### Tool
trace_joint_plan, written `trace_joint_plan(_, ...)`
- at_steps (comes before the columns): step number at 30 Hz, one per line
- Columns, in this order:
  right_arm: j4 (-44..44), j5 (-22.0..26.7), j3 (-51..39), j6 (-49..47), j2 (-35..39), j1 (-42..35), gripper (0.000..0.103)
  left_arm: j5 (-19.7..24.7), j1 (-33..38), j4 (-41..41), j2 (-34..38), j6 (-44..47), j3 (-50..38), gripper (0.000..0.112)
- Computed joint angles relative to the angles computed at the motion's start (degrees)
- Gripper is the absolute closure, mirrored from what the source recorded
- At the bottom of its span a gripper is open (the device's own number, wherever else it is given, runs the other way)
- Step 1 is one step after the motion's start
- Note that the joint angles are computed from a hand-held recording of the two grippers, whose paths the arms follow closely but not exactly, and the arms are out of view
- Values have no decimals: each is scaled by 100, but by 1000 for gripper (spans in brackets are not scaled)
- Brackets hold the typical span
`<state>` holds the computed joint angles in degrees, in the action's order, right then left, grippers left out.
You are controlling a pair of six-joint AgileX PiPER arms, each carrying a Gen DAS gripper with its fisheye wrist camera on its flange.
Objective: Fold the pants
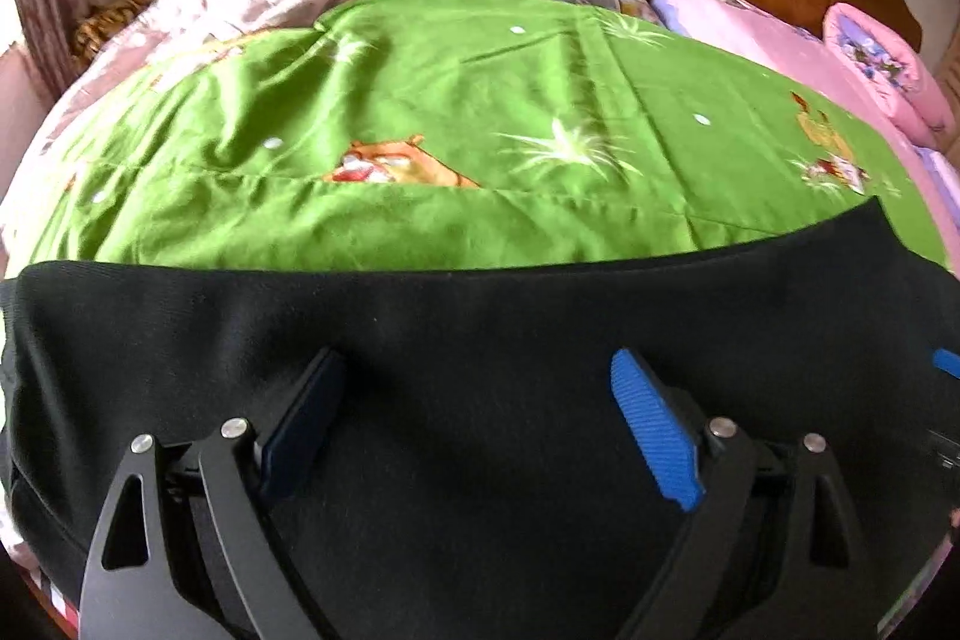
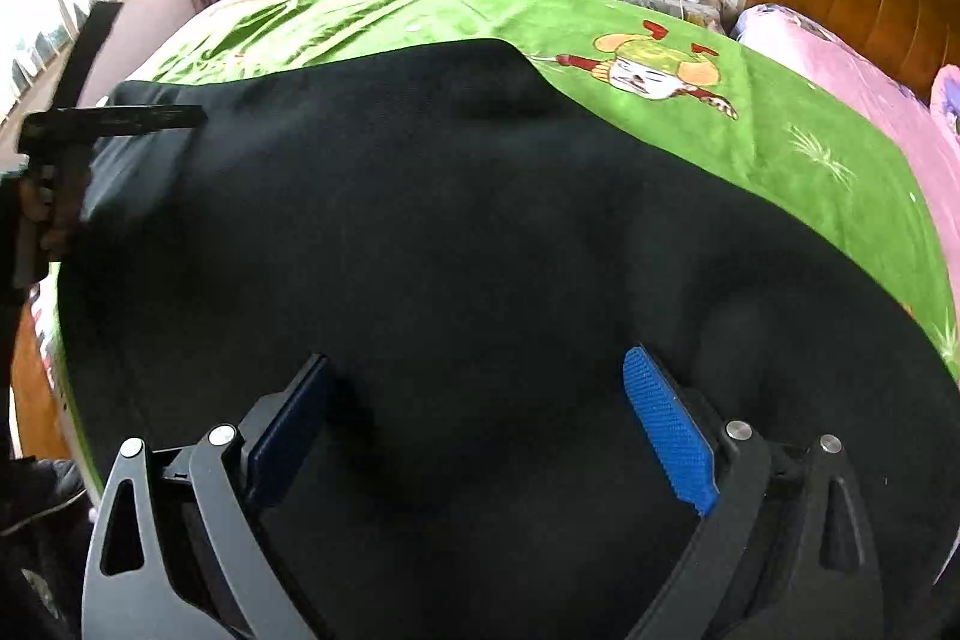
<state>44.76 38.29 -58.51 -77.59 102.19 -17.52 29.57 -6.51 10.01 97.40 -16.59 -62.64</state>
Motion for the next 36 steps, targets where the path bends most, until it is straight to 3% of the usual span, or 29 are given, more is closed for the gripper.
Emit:
trace_joint_plan(4,-99,-161,269,-3,-250,-6,11,139,-157,335,106,-637,-176,17)
trace_joint_plan(7,-197,-422,628,228,-678,1,11,578,-548,1553,-228,-2223,-85,20)
trace_joint_plan(9,26,-449,860,19,-1089,-165,11,271,-988,1678,-624,-2591,177,19)
trace_joint_plan(12,381,-432,903,-248,-1133,-408,11,36,-1729,1297,-639,-1985,131,13)
trace_joint_plan(14,-193,-743,685,310,-841,-411,10,353,-2152,759,-104,-1232,-363,13)
trace_joint_plan(16,-74,-356,503,93,-521,-761,9,738,-2256,432,597,-885,-915,12)
trace_joint_plan(18,436,107,510,-772,-404,-1214,9,600,-2234,619,728,-1020,-974,11)
trace_joint_plan(21,469,220,654,-1049,-619,-1551,9,709,-2126,323,773,-808,-1112,11)
trace_joint_plan(24,978,150,775,-1637,-875,-2237,9,722,-2361,973,674,-1481,-1040,11)
trace_joint_plan(27,1135,747,428,-1781,-544,-2931,9,457,-2664,1442,592,-1990,-941,11)
trace_joint_plan(30,1158,677,489,-2572,-231,-3161,8,783,-2870,1769,1047,-2254,-1262,11)
trace_joint_plan(32,1453,913,549,-2863,-157,-3355,8,616,-2663,1315,1024,-1949,-1256,11)
trace_joint_plan(36,1653,577,829,-3060,-339,-3204,9,491,-2546,1096,983,-1751,-1178,11)
